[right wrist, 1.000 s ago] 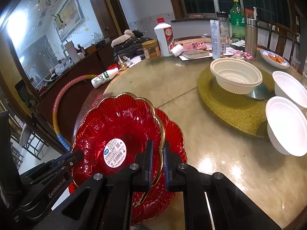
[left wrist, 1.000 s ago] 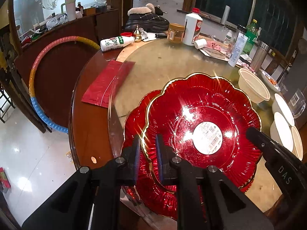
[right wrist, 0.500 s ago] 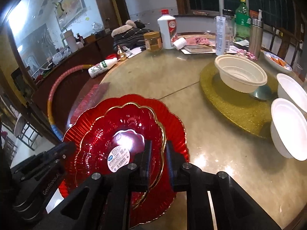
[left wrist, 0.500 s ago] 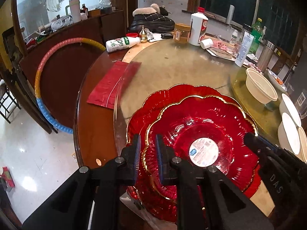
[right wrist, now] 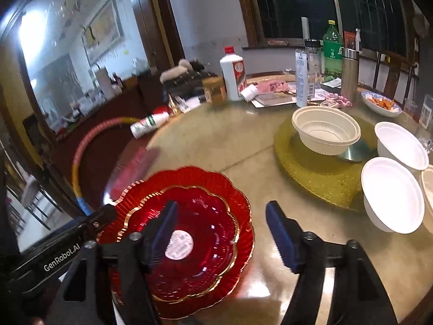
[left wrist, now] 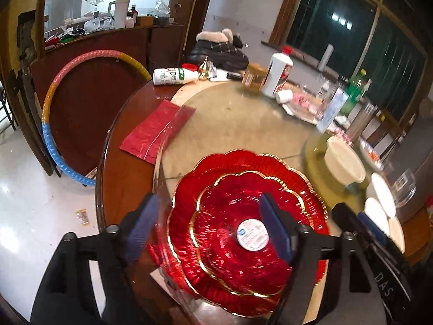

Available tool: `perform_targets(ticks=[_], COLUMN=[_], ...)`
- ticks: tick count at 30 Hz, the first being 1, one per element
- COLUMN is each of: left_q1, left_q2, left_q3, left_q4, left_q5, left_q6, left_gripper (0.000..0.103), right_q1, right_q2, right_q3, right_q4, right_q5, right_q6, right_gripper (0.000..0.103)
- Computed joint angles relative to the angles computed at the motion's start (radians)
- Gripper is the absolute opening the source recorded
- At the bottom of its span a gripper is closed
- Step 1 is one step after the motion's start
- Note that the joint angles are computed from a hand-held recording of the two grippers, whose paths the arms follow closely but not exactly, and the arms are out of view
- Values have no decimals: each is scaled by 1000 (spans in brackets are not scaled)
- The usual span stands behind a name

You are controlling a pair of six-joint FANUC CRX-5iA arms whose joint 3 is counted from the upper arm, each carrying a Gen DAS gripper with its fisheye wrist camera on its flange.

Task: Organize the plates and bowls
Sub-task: 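Open both tools and lift them off the stacked red plates, then move both tools to a white foam bowl and close them on its rim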

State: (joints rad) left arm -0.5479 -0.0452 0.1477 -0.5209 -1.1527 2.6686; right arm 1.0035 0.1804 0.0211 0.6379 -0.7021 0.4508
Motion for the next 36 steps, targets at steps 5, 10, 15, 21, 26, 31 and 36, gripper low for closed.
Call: perform_targets(ticks=[5,10,15,21,26,31,36], left_q1=[-33,-56,-106,-135,-143,-162,-163], left_q2=[11,16,36,94,168,258,355], left_q3=[25,38,66,121,184,269,355], left_q4=[-30,-44,-89,-49,27,76,145], left_q5=[-22,-9,9,48,79,83,80], left_q6=[23,18,13,-68,-147,-202,-253], left_gripper=[83,83,83,83,83,83,83], right_q1=[-22,-64,-93,-133,-183,-239,-305], right_q2=[-4,-33,-80,-180,-279,-353,-373], right_q3=[36,36,-5,-110,-224,-318,-342], right_q4=[-167,-373,-462,-481,-433,-359,-391], right_q5=[7,35,60,91,136,159,157], right_q6=[106,195,235,192,81,-51,-79], right_gripper=[81,89,89,89,89,89,89])
